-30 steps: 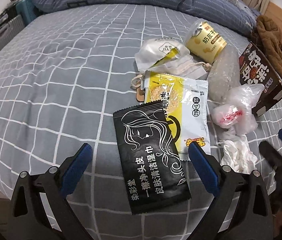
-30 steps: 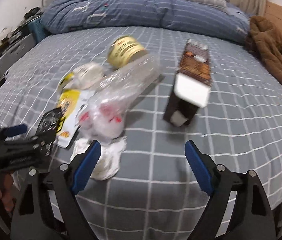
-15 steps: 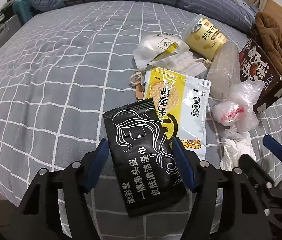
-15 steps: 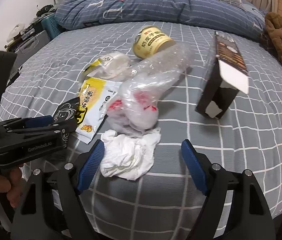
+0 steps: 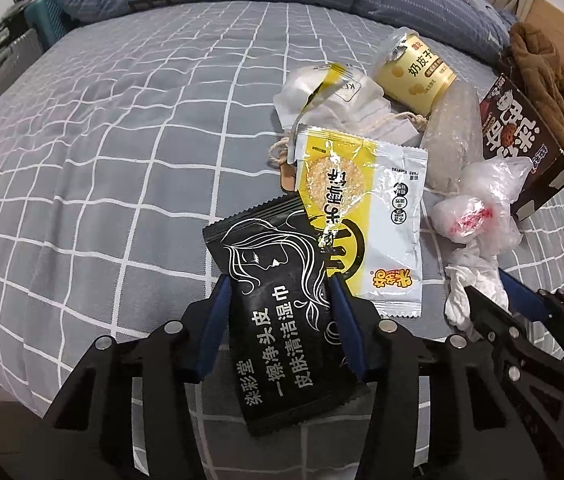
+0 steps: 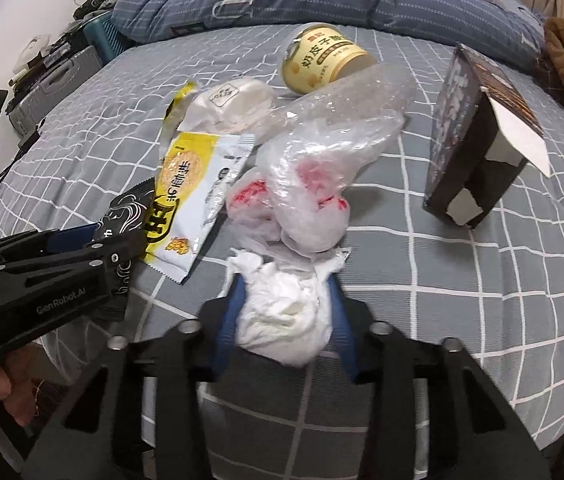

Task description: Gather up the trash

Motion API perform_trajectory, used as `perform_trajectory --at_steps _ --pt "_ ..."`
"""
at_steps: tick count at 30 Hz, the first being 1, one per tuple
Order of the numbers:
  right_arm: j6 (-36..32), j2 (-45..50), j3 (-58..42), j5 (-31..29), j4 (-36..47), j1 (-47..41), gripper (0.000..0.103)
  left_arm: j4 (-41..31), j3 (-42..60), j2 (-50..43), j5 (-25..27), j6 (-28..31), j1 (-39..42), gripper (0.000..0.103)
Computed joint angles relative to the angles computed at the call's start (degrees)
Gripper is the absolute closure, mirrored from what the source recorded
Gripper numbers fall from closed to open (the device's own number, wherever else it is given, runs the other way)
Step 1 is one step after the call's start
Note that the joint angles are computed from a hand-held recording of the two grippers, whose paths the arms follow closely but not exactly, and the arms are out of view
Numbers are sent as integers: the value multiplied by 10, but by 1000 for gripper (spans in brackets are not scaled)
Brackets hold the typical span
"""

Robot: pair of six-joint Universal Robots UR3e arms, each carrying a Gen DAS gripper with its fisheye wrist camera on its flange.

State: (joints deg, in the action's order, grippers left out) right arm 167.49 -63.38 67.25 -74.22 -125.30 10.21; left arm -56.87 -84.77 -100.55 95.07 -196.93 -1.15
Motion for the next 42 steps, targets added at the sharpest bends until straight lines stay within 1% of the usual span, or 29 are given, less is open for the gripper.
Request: perform_trajectory --at_steps 2,6,8,16,42 --pt "0 1 -2 1 2 2 76 1 -4 5 -2 2 2 55" --pt "4 -3 0 4 3 0 79 5 -15 15 -5 4 2 55" --pt "5 -7 2 4 3 -1 82 4 -15 17 -6 3 2 55" --pt "9 -17 2 -3 11 -2 86 4 -15 25 -2 4 -3 55" --pt "17 -110 57 -1 18 -22 88 -39 -10 91 16 -11 -28 55"
